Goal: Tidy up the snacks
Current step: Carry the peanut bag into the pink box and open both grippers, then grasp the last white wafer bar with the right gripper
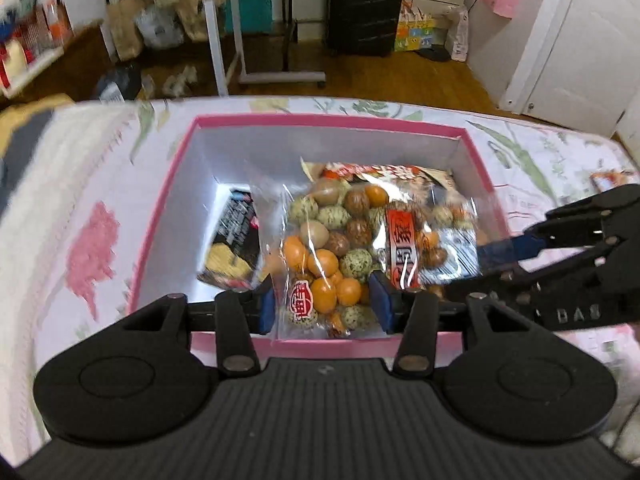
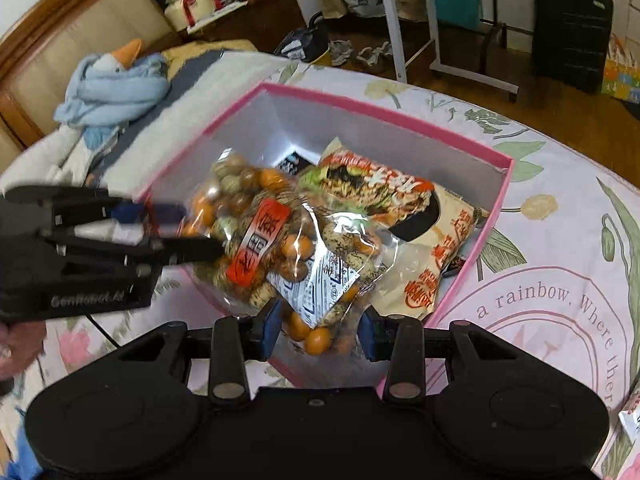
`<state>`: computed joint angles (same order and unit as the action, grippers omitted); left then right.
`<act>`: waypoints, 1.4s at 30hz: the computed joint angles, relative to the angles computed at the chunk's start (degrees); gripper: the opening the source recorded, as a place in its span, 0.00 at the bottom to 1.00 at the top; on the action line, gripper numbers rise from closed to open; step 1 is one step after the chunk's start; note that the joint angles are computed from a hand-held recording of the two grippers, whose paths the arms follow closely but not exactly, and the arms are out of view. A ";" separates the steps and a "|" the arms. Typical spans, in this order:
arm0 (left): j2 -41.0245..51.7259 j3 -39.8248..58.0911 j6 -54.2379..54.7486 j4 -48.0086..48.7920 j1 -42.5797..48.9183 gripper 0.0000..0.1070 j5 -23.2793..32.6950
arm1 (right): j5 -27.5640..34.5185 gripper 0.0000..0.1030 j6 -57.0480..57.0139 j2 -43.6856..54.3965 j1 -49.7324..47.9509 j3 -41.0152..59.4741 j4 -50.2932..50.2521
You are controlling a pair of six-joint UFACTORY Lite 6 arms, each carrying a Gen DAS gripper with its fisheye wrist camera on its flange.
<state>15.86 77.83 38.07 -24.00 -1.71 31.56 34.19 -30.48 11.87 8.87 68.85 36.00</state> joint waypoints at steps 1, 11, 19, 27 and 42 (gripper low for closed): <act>-0.83 -1.80 -2.99 4.07 -1.48 0.45 -3.24 | -0.37 0.44 0.77 0.03 0.56 0.01 -1.04; -7.95 -8.95 -10.34 9.57 -4.61 0.48 -6.18 | -1.88 0.47 0.33 -10.48 -1.43 -6.62 -5.77; -17.36 -10.84 -5.98 1.89 -6.88 0.48 2.17 | 12.43 0.59 -6.61 -24.15 -15.48 -7.25 -3.00; -18.43 -6.23 -12.58 1.68 -20.69 0.48 6.27 | 28.06 0.65 -9.67 -25.97 -31.79 1.94 -12.73; 17.46 16.26 -14.54 -7.94 -41.45 0.49 -7.16 | 25.43 0.65 -25.85 3.69 -61.50 3.32 7.68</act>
<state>33.32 94.09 23.53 -31.94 -43.16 24.40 59.62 -56.32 15.55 -52.63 72.17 43.68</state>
